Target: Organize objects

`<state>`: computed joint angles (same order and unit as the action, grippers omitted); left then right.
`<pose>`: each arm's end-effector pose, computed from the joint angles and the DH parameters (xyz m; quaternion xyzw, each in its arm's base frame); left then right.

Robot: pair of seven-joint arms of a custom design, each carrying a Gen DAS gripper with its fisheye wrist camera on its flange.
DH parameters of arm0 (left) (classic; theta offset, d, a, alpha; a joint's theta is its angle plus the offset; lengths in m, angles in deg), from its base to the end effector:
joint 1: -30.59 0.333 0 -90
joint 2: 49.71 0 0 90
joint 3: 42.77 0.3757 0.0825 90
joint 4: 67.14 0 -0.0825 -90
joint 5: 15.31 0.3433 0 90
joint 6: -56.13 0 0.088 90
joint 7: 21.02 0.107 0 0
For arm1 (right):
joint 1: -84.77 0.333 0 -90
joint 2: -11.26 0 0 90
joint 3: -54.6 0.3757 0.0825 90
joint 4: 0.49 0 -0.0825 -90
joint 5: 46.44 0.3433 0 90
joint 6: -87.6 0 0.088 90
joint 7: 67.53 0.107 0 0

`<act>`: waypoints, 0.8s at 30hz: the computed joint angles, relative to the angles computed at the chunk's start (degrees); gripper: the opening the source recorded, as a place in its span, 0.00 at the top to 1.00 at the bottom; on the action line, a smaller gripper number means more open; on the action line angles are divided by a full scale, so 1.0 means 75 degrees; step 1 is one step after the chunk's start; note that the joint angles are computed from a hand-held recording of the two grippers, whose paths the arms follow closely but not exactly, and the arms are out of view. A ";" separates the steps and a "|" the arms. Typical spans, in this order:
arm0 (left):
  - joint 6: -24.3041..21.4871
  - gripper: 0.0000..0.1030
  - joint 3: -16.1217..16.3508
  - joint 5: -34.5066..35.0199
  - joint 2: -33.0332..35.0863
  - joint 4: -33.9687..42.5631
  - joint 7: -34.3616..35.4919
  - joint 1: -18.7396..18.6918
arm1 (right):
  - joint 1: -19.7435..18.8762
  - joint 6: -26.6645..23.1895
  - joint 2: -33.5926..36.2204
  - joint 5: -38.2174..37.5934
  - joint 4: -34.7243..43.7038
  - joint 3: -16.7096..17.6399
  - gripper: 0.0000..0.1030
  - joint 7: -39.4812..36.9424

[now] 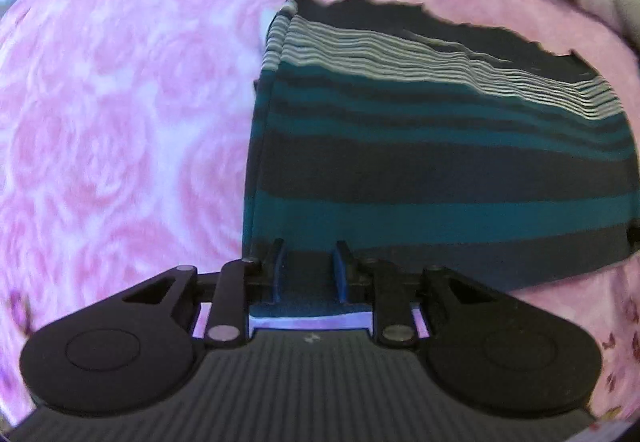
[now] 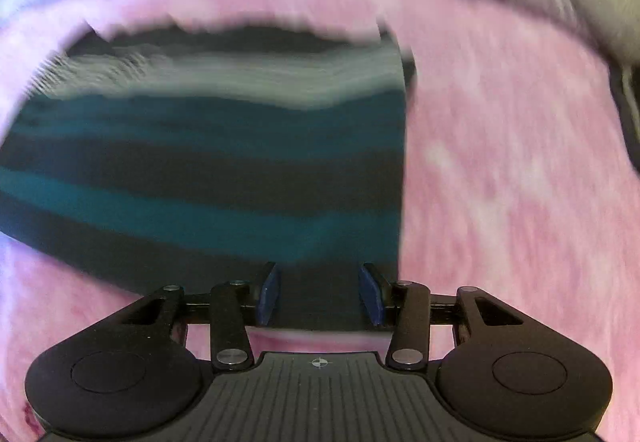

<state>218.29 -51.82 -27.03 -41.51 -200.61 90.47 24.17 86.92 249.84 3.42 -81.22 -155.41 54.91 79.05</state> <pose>0.5159 -0.1295 0.4056 -0.5198 0.8337 -0.1621 0.0920 0.3899 0.0460 0.3878 -0.5484 0.8167 -0.1572 0.0870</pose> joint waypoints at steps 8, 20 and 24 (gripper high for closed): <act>-0.2078 0.62 -0.0055 0.1043 -0.1011 0.0818 -0.1112 -0.0285 | 0.0784 -0.0904 -0.1243 0.2286 0.0564 -0.0196 0.45 -0.1338; -0.3219 0.48 -0.0349 0.1212 -0.2102 0.0756 -0.1111 -0.0364 | 0.1473 -0.2192 -0.2211 0.3532 0.0801 0.0140 0.30 -0.1914; -0.3581 0.46 -0.0370 0.0990 -0.2366 0.0745 -0.0923 -0.0420 | 0.1595 -0.2561 -0.2482 0.3723 0.0783 0.0143 0.30 -0.2012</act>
<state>191.44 -54.59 -19.60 -59.25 -195.02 83.55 21.02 98.89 230.63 -15.19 -53.30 -149.54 55.98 63.96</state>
